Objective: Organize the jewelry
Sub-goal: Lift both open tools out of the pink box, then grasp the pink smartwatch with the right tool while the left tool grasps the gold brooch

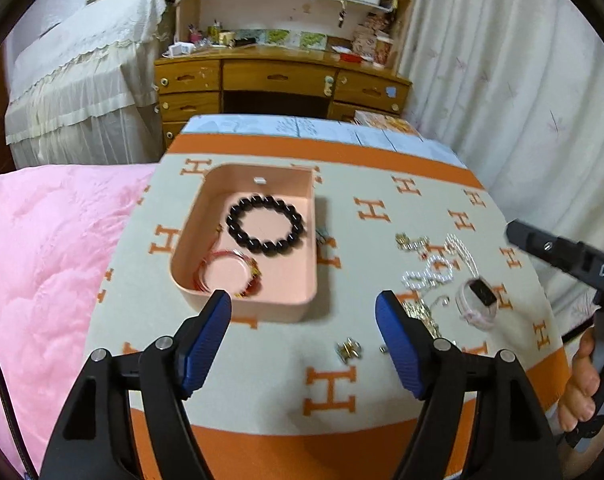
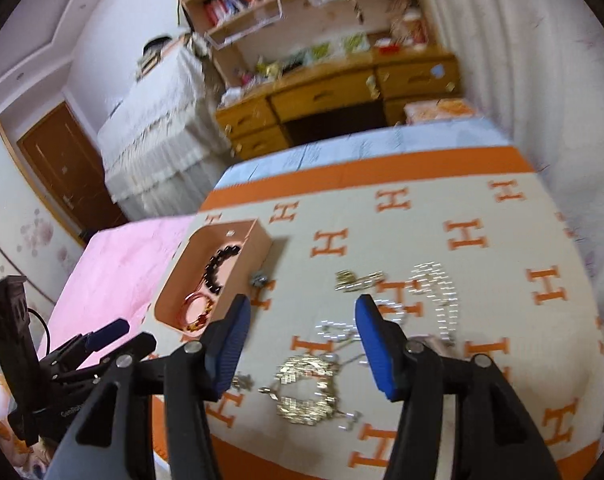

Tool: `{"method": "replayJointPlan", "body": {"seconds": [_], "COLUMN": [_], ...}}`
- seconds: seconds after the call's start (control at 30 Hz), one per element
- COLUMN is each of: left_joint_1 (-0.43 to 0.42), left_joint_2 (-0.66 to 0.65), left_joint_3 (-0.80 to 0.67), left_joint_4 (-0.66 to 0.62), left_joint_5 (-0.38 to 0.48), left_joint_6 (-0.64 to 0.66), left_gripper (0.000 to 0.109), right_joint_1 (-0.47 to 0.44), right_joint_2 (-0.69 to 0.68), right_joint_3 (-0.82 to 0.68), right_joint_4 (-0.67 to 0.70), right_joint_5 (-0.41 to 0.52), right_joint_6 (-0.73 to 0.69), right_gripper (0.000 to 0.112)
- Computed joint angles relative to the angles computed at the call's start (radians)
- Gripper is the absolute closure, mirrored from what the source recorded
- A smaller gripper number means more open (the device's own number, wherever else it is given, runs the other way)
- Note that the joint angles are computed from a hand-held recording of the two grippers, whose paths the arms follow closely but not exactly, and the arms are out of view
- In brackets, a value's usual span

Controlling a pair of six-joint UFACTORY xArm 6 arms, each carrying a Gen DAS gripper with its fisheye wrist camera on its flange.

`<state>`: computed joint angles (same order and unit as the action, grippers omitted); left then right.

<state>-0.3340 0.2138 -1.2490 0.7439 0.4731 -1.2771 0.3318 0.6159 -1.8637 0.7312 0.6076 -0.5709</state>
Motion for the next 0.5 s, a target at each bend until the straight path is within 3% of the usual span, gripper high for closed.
{"method": "replayJointPlan", "body": {"seconds": [0.3,0.5], "left_joint_1": [-0.03,-0.031], "left_joint_2": [0.107,0.16], "left_joint_3": [-0.052,-0.069], "left_joint_4": [-0.163,-0.227], "left_joint_5": [0.031,0.03], "left_joint_6": [0.129,0.154], "left_gripper": [0.035,0.036], "right_joint_1": [-0.053,-0.085], "right_joint_2": [-0.044,0.011], "right_joint_3": [0.158,0.15], "right_joint_4": [-0.108,-0.193], "right_joint_5": [-0.097,-0.078], "right_joint_6": [0.02,0.113], "right_gripper": [0.057,0.057]}}
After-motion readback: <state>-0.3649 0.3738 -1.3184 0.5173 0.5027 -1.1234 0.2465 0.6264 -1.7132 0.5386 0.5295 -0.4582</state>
